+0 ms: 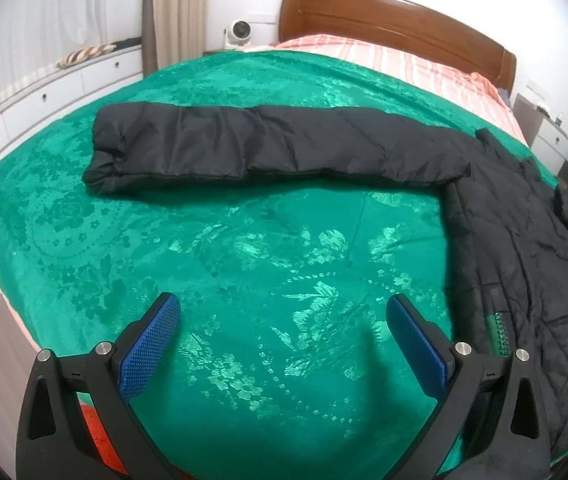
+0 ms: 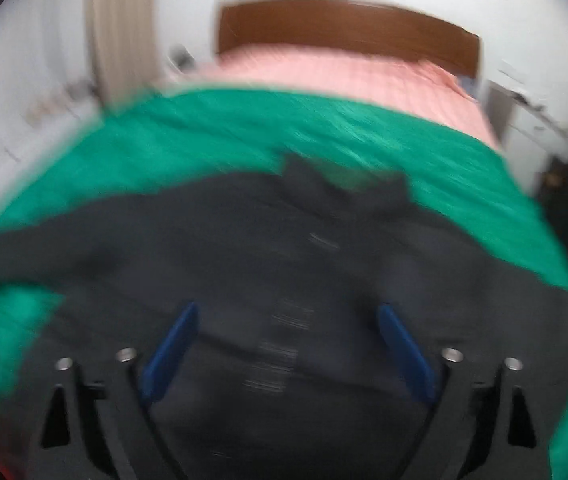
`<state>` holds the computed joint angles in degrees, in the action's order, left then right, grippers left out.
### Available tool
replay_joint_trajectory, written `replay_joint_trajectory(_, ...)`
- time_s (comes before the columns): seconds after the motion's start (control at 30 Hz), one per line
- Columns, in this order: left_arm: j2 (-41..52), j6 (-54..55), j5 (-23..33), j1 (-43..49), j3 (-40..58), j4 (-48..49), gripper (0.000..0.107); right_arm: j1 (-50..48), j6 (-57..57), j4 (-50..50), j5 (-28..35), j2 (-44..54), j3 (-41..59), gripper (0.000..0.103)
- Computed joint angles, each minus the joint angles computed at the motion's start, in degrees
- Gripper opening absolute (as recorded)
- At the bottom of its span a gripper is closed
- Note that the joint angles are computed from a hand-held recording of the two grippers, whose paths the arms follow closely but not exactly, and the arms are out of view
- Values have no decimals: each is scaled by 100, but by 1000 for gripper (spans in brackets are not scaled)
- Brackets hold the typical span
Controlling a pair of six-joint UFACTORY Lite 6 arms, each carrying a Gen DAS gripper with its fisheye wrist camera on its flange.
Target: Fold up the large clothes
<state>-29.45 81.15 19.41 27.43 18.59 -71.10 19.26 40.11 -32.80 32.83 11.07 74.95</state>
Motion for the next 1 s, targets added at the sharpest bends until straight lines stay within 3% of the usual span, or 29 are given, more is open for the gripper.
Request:
replay_joint_trajectory(0.1, 71, -18, -32, -32, 30, 3, 103, -487, -120, -682, 630, 912, 490, 90)
replay_joint_trajectory(0.17, 83, -3, 12, 11, 39, 9, 103, -853, -130, -935, 614, 1209, 513, 62)
replay_joint_trajectory(0.2, 114, 18, 66, 70, 56, 2, 103, -1009, -200, -821, 478, 1256, 484, 27)
replay_joint_trajectory(0.23, 174, 42, 114, 127, 85, -20, 103, -1110, -31, -906, 284, 1111, 300, 15)
replay_joint_trajectory(0.3, 312, 120, 194, 215, 148, -100, 103, -1087, 638, -1293, -24, 569, -4, 8)
replay_joint_trajectory(0.43, 645, 201, 243, 326, 287, -251, 103, -433, 649, -1055, -447, -132, 282, 0)
replay_joint_trajectory(0.6, 640, 175, 337, 484, 276, -259, 103, 979, 233, -911, -96, 1035, 2327, 0)
replay_joint_trajectory(0.67, 588, 154, 385, 549, 255, -206, 103, 1240, -191, -232, 6, 1627, 3014, 0)
replay_joint_trajectory(0.7, 563, 135, 398, 571, 240, -173, 103, 1279, -259, 57, -43, 1809, 3100, 1)
replay_joint_trajectory(0.77, 551, 156, 455, 611, 234, -156, 103, 1249, 101, 213, -344, 1633, 2553, 15)
replay_joint_trajectory(0.83, 590, 187, 503, 634, 251, -177, 103, 994, 556, 61, -439, 1340, 1877, 103)
replay_joint_trajectory(0.9, 679, 202, 564, 662, 298, -190, 103, 941, 1365, -723, -159, 857, 1155, 100)
replay_joint_trajectory(1.0, 811, 207, 655, 712, 374, -197, 103, 519, 1330, -1418, 720, 1021, 848, 100)
